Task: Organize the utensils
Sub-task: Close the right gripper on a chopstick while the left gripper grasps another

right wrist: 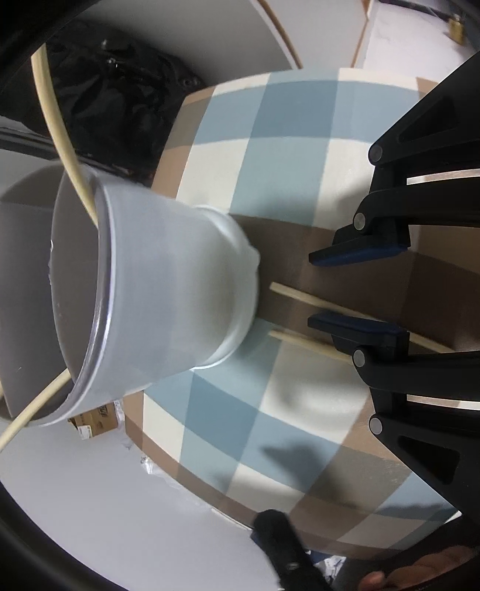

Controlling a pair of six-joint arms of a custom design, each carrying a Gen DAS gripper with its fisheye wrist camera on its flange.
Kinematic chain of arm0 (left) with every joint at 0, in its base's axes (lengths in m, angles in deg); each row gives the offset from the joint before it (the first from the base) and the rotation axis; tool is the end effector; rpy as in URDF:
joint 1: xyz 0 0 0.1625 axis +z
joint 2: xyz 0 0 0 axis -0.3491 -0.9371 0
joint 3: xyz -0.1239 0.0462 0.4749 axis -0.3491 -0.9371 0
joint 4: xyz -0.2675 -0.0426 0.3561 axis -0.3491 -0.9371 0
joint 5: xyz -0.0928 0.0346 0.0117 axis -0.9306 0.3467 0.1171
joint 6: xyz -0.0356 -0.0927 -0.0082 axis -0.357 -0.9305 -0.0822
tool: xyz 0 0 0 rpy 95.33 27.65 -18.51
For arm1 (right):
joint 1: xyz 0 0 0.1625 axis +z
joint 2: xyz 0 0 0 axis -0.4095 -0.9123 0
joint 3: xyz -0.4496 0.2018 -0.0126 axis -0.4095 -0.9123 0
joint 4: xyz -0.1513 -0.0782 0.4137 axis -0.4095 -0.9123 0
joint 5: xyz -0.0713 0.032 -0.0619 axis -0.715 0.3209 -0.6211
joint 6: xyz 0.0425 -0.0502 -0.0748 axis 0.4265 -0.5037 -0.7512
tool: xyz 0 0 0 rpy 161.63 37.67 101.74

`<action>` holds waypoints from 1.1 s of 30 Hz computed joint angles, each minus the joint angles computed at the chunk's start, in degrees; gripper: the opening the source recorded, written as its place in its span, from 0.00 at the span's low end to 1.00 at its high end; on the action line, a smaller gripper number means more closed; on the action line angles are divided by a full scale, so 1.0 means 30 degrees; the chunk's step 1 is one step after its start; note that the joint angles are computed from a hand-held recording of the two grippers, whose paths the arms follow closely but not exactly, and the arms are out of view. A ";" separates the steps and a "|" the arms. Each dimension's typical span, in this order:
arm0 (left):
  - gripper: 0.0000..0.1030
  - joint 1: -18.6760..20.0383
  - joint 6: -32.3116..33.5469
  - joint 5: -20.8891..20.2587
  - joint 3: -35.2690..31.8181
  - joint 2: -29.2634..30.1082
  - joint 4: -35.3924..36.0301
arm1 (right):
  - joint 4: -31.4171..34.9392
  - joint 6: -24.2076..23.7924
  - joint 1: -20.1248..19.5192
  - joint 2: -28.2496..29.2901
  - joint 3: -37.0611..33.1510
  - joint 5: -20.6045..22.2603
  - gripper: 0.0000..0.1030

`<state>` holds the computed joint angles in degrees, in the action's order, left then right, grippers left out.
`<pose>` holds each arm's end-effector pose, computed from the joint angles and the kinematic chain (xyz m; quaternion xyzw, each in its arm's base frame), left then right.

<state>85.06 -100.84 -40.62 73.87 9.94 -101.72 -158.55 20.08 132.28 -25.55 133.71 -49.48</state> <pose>-0.1214 -0.7303 0.3886 -0.1319 0.8978 -0.3509 0.2312 0.3627 -0.8545 0.0730 0.3458 -0.8893 0.0756 0.2894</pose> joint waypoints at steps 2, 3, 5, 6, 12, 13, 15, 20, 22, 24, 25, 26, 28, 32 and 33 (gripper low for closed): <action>0.79 0.0030 -0.0039 -0.0049 -0.0006 -0.0012 0.0097 | -0.0023 0.0065 -0.0020 0.0285 -0.0451 0.0004 0.25; 0.79 0.0036 -0.0082 -0.0093 -0.0029 -0.0017 0.0183 | 0.0060 0.0253 0.0002 0.0523 -0.0757 0.0028 0.25; 0.79 0.0060 -0.0139 -0.0182 -0.0056 -0.0029 0.0304 | 0.0112 0.0457 0.0013 0.0720 -0.1054 0.0063 0.25; 0.79 0.0047 -0.0162 -0.0163 -0.0067 -0.0011 0.0356 | 0.0331 0.0640 -0.0009 0.0812 -0.1294 0.0218 0.25; 0.79 0.0062 -0.0054 -0.0237 -0.0210 0.0086 0.0620 | 0.1701 0.2146 -0.0308 0.0703 -0.1835 0.1371 0.05; 0.79 0.0044 -0.0008 -0.0215 -0.0211 0.0107 0.0643 | 0.1840 0.2669 -0.0420 0.0508 -0.1694 0.1634 0.04; 0.79 -0.0018 0.0138 -0.0189 -0.0204 0.0148 0.0717 | 0.1911 0.3441 -0.0592 0.0132 -0.1330 0.1813 0.04; 0.79 -0.0175 0.0556 -0.0255 -0.0112 0.0211 0.0897 | 0.2957 0.4653 -0.0878 -0.0508 -0.1052 0.2111 0.04; 0.79 -0.0225 0.0647 -0.0188 -0.0125 0.0243 0.1025 | 0.3712 0.4881 -0.0971 -0.0459 -0.1471 0.2352 0.05; 0.79 -0.0295 0.0654 -0.0040 -0.0099 0.0248 0.1178 | 0.4194 0.4396 -0.1052 -0.0424 -0.1896 0.2293 0.10; 0.79 -0.0317 0.0647 0.0045 -0.0091 0.0250 0.1254 | 0.4582 0.4030 -0.1060 -0.0244 -0.2367 0.2198 0.12; 0.79 -0.0320 0.0595 0.0114 -0.0114 0.0254 0.1374 | 0.4870 0.3826 -0.1021 -0.0079 -0.2666 0.2091 0.13; 0.79 -0.0283 0.0469 0.0223 -0.0189 0.0272 0.1540 | 0.5237 0.3523 -0.0854 0.0366 -0.3324 0.1663 0.14; 0.79 -0.0310 0.0243 0.0522 -0.0215 0.0287 0.1819 | 0.5301 0.3149 -0.0648 0.0341 -0.3158 0.0984 0.14; 0.79 -0.0335 0.0258 0.0550 -0.0197 0.0306 0.1807 | 0.5431 0.3352 -0.0662 0.0266 -0.3106 0.1033 0.14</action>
<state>84.06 -100.07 -38.97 73.28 10.86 -96.30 -142.26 30.13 130.29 -24.75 124.39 -46.38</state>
